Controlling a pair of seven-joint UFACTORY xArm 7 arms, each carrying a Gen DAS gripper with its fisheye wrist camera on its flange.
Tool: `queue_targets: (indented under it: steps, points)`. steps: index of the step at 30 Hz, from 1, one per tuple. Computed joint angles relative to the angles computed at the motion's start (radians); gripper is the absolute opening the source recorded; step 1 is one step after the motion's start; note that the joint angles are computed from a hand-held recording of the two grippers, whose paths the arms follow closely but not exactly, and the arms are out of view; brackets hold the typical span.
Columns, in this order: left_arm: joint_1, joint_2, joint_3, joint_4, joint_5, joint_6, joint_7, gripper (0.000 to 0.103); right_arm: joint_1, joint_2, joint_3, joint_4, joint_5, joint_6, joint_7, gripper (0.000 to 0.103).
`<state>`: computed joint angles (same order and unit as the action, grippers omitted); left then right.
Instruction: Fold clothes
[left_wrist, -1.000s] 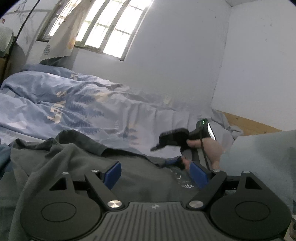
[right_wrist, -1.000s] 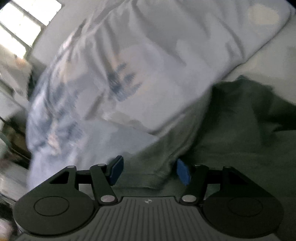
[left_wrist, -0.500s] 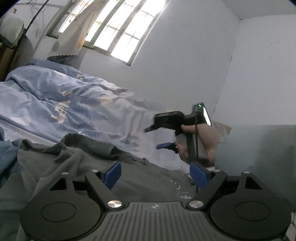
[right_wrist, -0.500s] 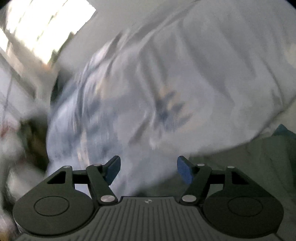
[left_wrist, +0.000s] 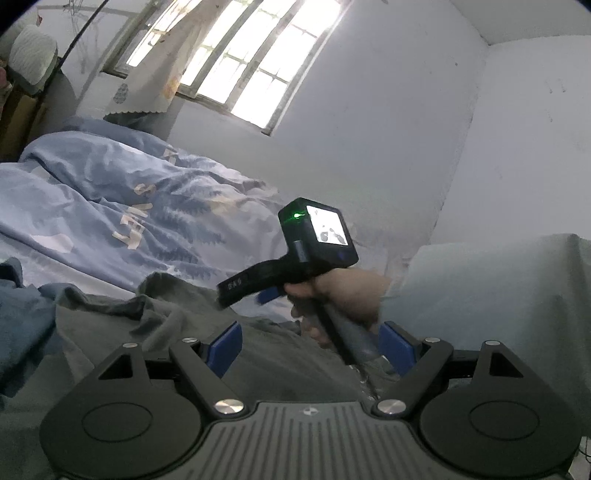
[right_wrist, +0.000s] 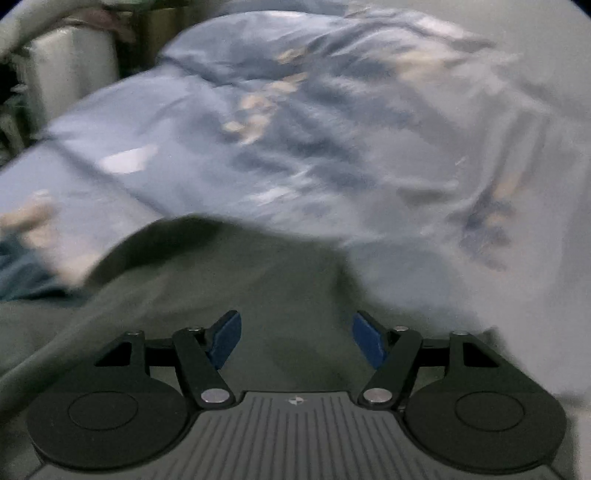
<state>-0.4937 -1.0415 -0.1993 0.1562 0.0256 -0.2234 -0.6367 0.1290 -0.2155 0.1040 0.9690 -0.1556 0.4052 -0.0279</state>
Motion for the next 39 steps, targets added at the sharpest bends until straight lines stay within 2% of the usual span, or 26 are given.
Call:
queue_targets:
  steps: [1, 2, 4, 8, 13, 18, 21, 24, 30, 32, 35, 37, 39]
  points:
    - [0.002, -0.001, 0.003, 0.001, -0.003, 0.000, -0.004, 0.082, -0.037, -0.021, 0.031, -0.025, -0.063, -0.048, 0.099, 0.067]
    - [0.002, 0.000, 0.007, 0.002, -0.008, 0.000, -0.009, 0.082, -0.033, -0.049, 0.021, -0.052, -0.084, -0.087, 0.160, 0.067]
    - [-0.001, -0.006, 0.017, 0.001, -0.014, -0.002, -0.018, 0.082, -0.073, -0.107, 0.048, -0.103, -0.058, -0.161, 0.222, 0.068]
    - [0.013, -0.039, 0.009, 0.002, -0.011, 0.008, -0.018, 0.083, 0.017, -0.295, -0.028, -0.220, 0.032, -0.159, 0.142, 0.068]
    - [0.051, -0.075, -0.013, -0.001, -0.018, -0.003, -0.033, 0.084, 0.053, -0.665, -0.084, -0.350, 0.149, -0.002, 0.108, 0.069]
    - [0.094, -0.108, -0.045, -0.001, -0.032, -0.009, -0.071, 0.087, -0.023, -1.057, -0.120, -0.346, 0.187, 0.292, 0.128, 0.071]
    - [0.086, -0.145, -0.051, 0.008, -0.032, 0.014, -0.090, 0.088, -0.105, -1.235, -0.187, -0.275, 0.185, 0.444, 0.138, 0.080]
    - [0.061, -0.223, -0.067, 0.020, -0.017, 0.066, -0.091, 0.092, -0.181, -1.344, -0.271, -0.173, 0.168, 0.569, 0.150, 0.086]
    - [0.006, -0.392, -0.172, 0.092, -0.016, 0.262, -0.159, 0.092, -0.267, -1.417, -0.419, 0.029, 0.095, 0.761, 0.168, 0.087]
    - [-0.014, -0.422, -0.205, 0.140, -0.022, 0.323, -0.191, 0.092, -0.267, -1.421, -0.449, 0.070, 0.080, 0.770, 0.176, 0.087]
    - [-0.029, -0.420, -0.256, 0.233, -0.018, 0.397, -0.213, 0.100, -0.265, -1.452, -0.481, 0.065, 0.067, 0.719, 0.192, 0.090]
    - [-0.053, -0.366, -0.290, 0.296, -0.023, 0.415, -0.217, 0.101, -0.269, -1.477, -0.506, 0.042, 0.050, 0.680, 0.193, 0.093]
    - [-0.074, -0.291, -0.336, 0.348, -0.024, 0.417, -0.218, 0.101, -0.276, -1.523, -0.535, -0.031, 0.003, 0.627, 0.146, 0.093]
